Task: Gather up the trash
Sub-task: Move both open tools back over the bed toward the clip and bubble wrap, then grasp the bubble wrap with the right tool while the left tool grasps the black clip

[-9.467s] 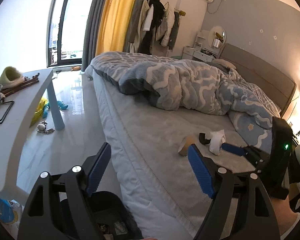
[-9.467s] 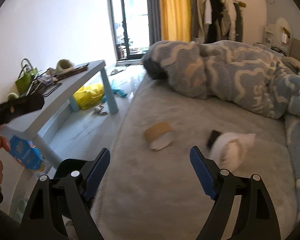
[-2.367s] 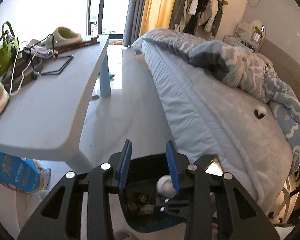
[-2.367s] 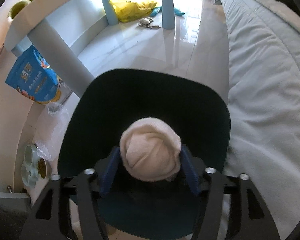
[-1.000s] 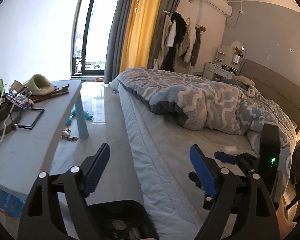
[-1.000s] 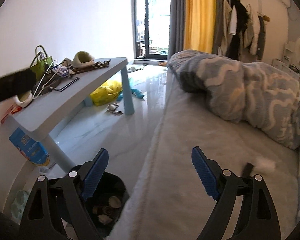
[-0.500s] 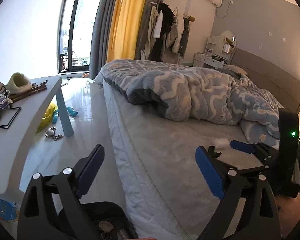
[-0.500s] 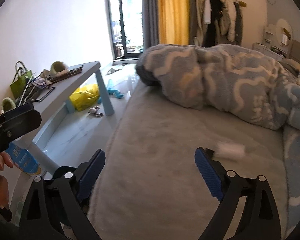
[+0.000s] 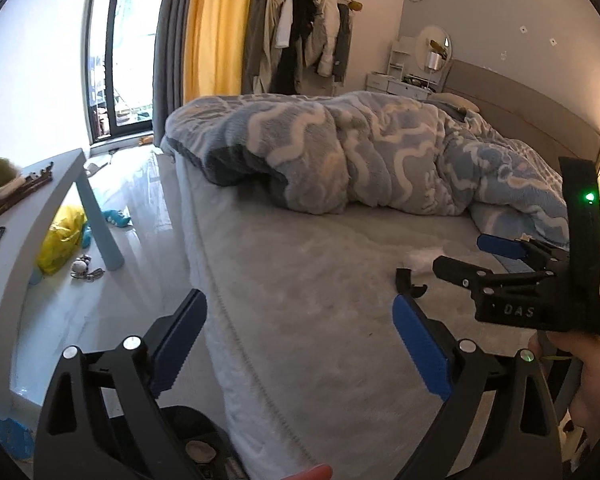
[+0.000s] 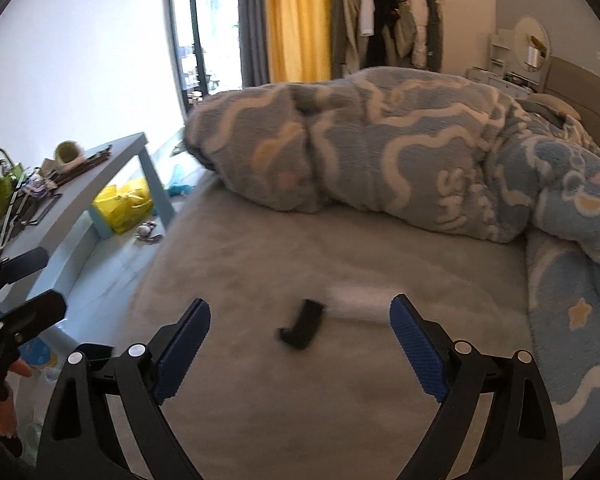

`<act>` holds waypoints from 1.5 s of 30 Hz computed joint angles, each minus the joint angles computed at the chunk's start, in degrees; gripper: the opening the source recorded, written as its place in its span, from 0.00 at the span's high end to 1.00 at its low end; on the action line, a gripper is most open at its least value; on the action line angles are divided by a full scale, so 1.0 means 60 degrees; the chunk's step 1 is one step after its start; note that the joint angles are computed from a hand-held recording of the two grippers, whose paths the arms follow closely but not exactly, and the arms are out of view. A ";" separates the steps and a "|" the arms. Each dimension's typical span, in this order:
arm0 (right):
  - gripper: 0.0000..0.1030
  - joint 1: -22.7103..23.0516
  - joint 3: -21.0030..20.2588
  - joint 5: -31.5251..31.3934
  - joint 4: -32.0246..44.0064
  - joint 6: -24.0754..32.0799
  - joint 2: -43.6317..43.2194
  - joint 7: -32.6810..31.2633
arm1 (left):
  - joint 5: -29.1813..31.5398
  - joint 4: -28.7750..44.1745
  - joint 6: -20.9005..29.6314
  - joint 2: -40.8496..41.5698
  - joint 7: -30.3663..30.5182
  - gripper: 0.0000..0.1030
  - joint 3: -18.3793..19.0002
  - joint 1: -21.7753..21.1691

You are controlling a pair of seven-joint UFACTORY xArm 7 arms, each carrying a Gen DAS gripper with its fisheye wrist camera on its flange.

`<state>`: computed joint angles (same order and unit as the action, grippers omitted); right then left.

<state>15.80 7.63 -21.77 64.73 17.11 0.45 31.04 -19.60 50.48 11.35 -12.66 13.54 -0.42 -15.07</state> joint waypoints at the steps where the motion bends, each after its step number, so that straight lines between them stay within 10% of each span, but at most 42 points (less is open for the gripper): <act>1: 0.10 -0.0047 -0.0044 0.0111 0.0031 0.0039 0.0061 -0.0058 | -0.0049 0.0145 0.0093 0.0150 0.0024 0.07 0.0003 -0.0062; 33: 0.11 -0.0449 -0.0360 0.3496 0.2087 0.1165 0.2340 -0.2539 | -0.1927 0.2272 0.1270 0.2691 0.2211 0.26 -0.1366 0.0082; 45: 0.34 -0.0848 -0.0066 0.4701 0.2366 0.1315 0.2632 -0.3706 | -0.1832 0.2870 0.1392 0.3382 0.2085 0.36 -0.1693 0.0161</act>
